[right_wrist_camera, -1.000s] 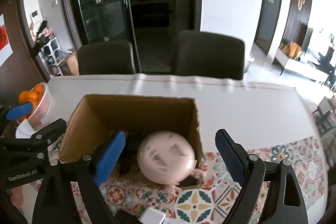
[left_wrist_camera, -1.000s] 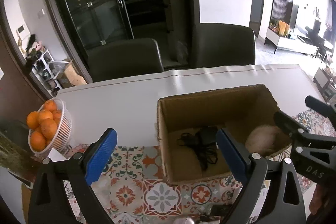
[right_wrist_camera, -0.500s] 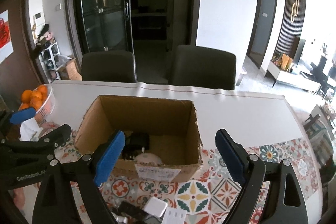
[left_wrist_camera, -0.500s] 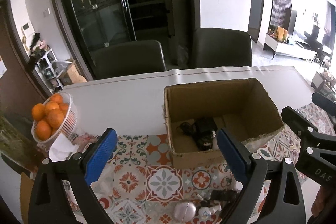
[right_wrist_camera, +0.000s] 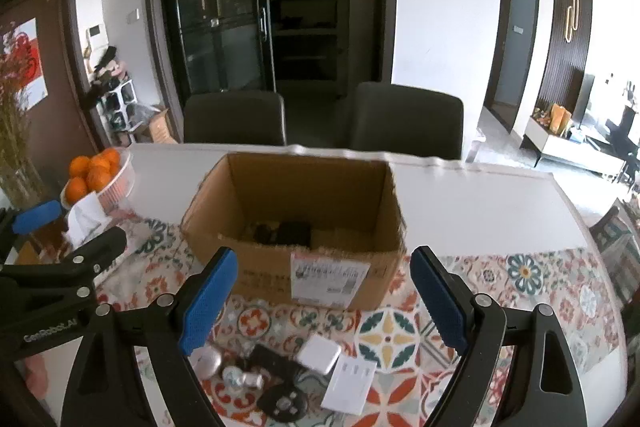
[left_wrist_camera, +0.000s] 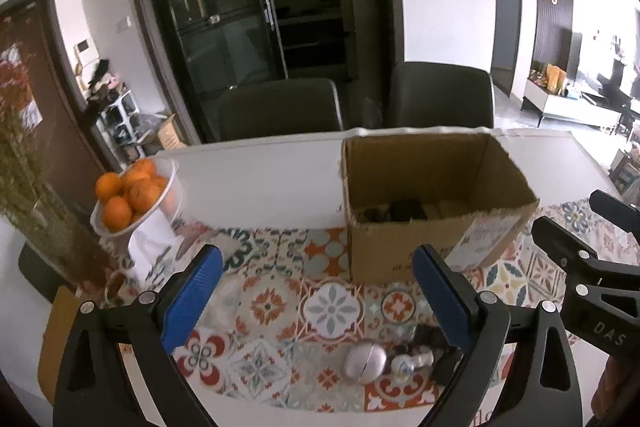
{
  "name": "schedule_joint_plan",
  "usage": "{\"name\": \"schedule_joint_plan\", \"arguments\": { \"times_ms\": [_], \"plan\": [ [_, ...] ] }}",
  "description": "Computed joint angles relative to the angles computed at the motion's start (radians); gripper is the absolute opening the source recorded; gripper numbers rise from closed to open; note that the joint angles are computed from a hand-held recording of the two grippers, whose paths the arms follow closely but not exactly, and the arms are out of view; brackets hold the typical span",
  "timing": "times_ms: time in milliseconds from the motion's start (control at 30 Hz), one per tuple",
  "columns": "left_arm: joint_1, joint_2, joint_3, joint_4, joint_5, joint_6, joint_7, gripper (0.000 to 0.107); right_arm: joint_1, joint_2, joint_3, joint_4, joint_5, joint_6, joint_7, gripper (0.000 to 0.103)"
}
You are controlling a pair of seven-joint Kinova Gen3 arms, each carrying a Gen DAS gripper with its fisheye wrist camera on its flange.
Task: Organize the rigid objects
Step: 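Move both tools back toward the remaining items on the runner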
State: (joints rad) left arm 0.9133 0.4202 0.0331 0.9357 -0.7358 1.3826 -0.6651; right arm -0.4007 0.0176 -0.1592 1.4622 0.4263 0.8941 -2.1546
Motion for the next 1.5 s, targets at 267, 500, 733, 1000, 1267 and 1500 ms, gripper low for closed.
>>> {"name": "schedule_joint_plan", "arguments": {
  "times_ms": [267, 500, 733, 1000, 1267, 1500],
  "plan": [
    [0.004, -0.055, 0.035, 0.133, 0.023, 0.007, 0.113, 0.097, -0.006, -0.044, -0.027, 0.101, -0.029, -0.04, 0.015, 0.088],
    [0.012, -0.074, 0.07, 0.22, 0.015, 0.032, 0.188, 0.097, -0.007, -0.056, -0.042, 0.168, -0.072, -0.064, 0.053, 0.088],
    [0.004, -0.087, 0.1, 0.296, 0.036, 0.04, 0.252, 0.097, -0.004, -0.056, -0.037, 0.229, -0.162, -0.1, 0.137, 0.088],
    [0.001, -0.082, 0.122, 0.349, 0.058, 0.027, 0.28, 0.097, 0.004, -0.045, -0.022, 0.287, -0.278, -0.133, 0.251, 0.087],
    [-0.013, -0.065, 0.126, 0.38, 0.111, -0.003, 0.291, 0.097, 0.032, -0.006, 0.003, 0.316, -0.414, -0.147, 0.388, 0.081],
    [-0.036, -0.043, 0.117, 0.394, 0.154, -0.024, 0.283, 0.097, 0.031, 0.044, 0.006, 0.313, -0.423, -0.149, 0.411, 0.078]
  ]
}}
